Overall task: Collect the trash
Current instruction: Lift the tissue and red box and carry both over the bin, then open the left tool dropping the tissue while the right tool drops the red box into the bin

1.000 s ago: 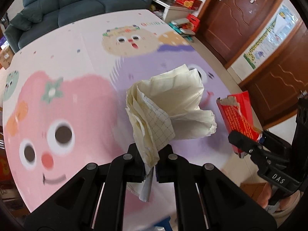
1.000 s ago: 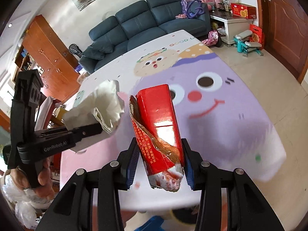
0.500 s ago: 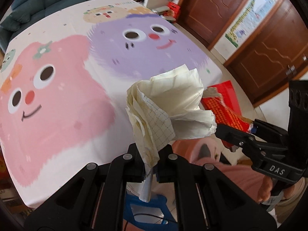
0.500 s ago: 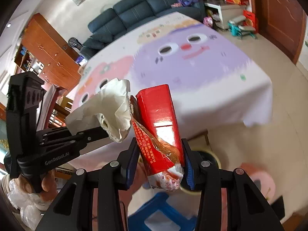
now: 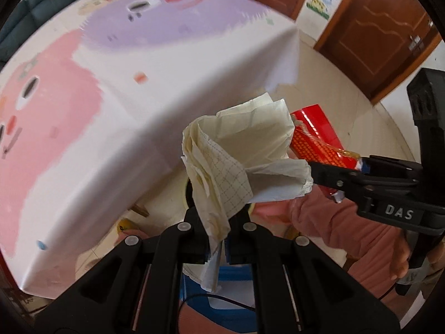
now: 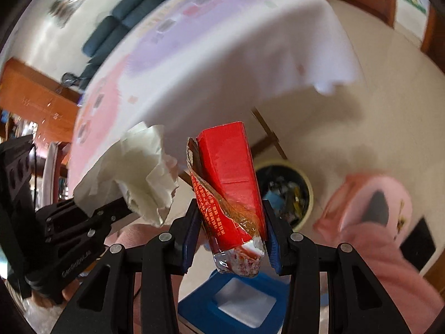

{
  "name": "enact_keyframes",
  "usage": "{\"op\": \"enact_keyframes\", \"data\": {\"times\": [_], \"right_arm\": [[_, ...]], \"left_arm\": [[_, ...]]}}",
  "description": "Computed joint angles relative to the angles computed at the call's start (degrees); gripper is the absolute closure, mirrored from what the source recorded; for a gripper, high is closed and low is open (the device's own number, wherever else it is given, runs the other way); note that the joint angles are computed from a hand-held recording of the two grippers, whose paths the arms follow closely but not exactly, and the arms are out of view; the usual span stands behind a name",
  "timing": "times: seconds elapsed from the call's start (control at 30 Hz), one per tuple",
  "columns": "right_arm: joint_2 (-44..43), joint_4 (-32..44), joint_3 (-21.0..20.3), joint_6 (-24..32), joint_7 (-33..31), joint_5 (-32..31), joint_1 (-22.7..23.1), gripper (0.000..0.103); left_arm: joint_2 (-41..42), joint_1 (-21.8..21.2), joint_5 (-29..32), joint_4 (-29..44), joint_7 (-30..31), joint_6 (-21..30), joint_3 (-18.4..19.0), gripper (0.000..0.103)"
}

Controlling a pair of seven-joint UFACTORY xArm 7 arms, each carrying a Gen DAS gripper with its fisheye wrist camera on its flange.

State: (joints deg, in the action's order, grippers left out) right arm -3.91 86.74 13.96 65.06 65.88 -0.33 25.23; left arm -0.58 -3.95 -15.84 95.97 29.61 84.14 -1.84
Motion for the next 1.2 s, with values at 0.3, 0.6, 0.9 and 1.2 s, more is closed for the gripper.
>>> {"op": "enact_keyframes", "data": {"times": [0.3,0.6,0.9,1.2], "right_arm": [[1.3,-12.1,-2.4,-6.6,-2.6,8.1,-2.4,0.061],[4.7,-17.5,-3.8,-9.2,-6.5,13.1,-4.4,0.061],[8.8,-17.2,-3.8,-10.8,-10.8,15.6,-4.7,0.061],[7.8,-19.4,-4.0,-12.4,-9.5,16.5,-5.1,0.061]], "left_arm": [[-1.6,-3.2,6.3,-11.5,-0.4,-4.2,-2.2,0.098],[1.4,-6.1,13.1,-20.4,-3.5,-13.1,-3.6,0.098],[5.8,-8.2,17.1,-20.7,-7.8,-15.7,-4.3,0.098],[9.4,-8.8,17.7,-17.6,-10.2,-15.7,-4.1,0.068]]}}
